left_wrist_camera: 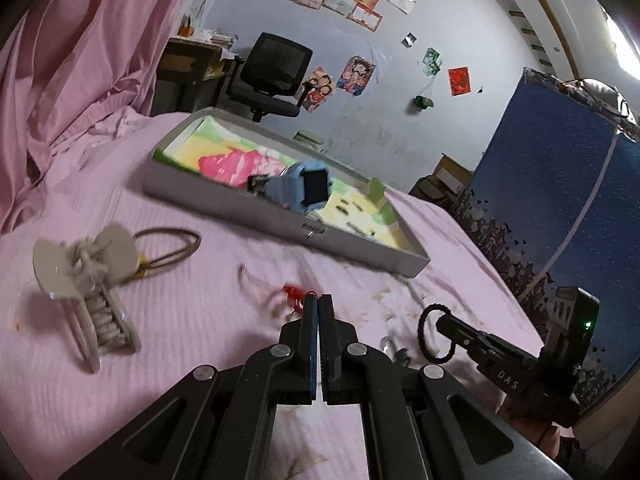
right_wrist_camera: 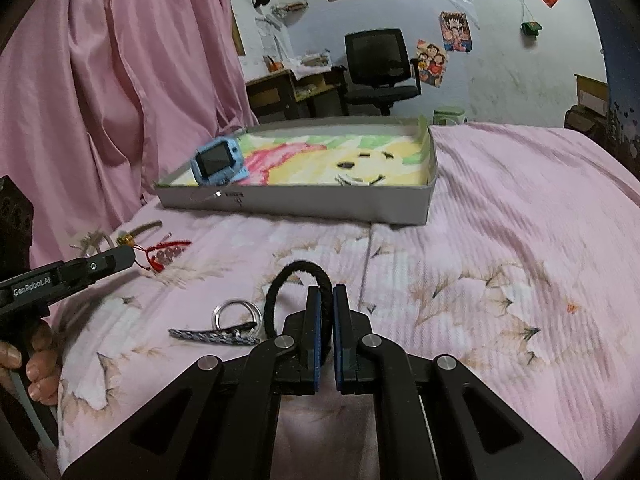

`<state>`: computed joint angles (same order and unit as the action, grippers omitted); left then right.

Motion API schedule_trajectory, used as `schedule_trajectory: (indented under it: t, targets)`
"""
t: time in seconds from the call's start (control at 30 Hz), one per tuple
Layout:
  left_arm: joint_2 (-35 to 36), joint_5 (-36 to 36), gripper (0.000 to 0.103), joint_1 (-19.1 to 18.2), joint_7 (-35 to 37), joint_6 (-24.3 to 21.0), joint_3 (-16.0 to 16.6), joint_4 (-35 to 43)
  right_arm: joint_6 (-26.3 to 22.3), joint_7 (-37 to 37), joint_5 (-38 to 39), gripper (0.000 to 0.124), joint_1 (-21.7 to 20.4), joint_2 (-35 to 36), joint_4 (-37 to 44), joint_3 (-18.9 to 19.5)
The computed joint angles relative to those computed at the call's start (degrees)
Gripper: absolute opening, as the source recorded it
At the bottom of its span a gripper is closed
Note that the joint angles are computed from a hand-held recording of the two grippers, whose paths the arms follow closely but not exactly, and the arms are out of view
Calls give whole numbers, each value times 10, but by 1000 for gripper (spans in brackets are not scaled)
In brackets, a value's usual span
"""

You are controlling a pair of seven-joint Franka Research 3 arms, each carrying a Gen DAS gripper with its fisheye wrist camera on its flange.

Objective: Organize jewelry
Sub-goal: 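Carry the red string with the left tool while the right tool lowers the hair tie into the tray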

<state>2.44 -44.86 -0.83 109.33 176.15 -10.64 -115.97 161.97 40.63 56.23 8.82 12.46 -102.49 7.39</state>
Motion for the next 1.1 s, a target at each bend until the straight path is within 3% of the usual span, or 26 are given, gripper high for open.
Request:
schedule_trajectory:
  t: [0.13,0.27,0.4,0.5,0.57,0.8,1.1]
  targets:
    - [0,67,1,-3,-34,-4,5,12,-13,-14,21,5,-6,-1,12,3]
    - [8,83,1,3,-37,-17,4,43,-12,-21,22,5,-3,5,34,3]
    - [26,109,1,12,-47,-21,0,80,-18,-9,-1,5,2,26,76,4]
    - [51,170,1,17,-80,-23,0,121,-5,2,-35,5,8,48,113,6]
    - [66,176,1,31,-78,-28,-16,147,5,11,-53,5,9,63,137,9]
    - [162,235,1,54,-123,-55,-59,278,7,114,-170,5,15,130,228,-10]
    - [266,366,1,15,-262,-142,-24,401,-29,265,-290,5,12,215,334,-33]
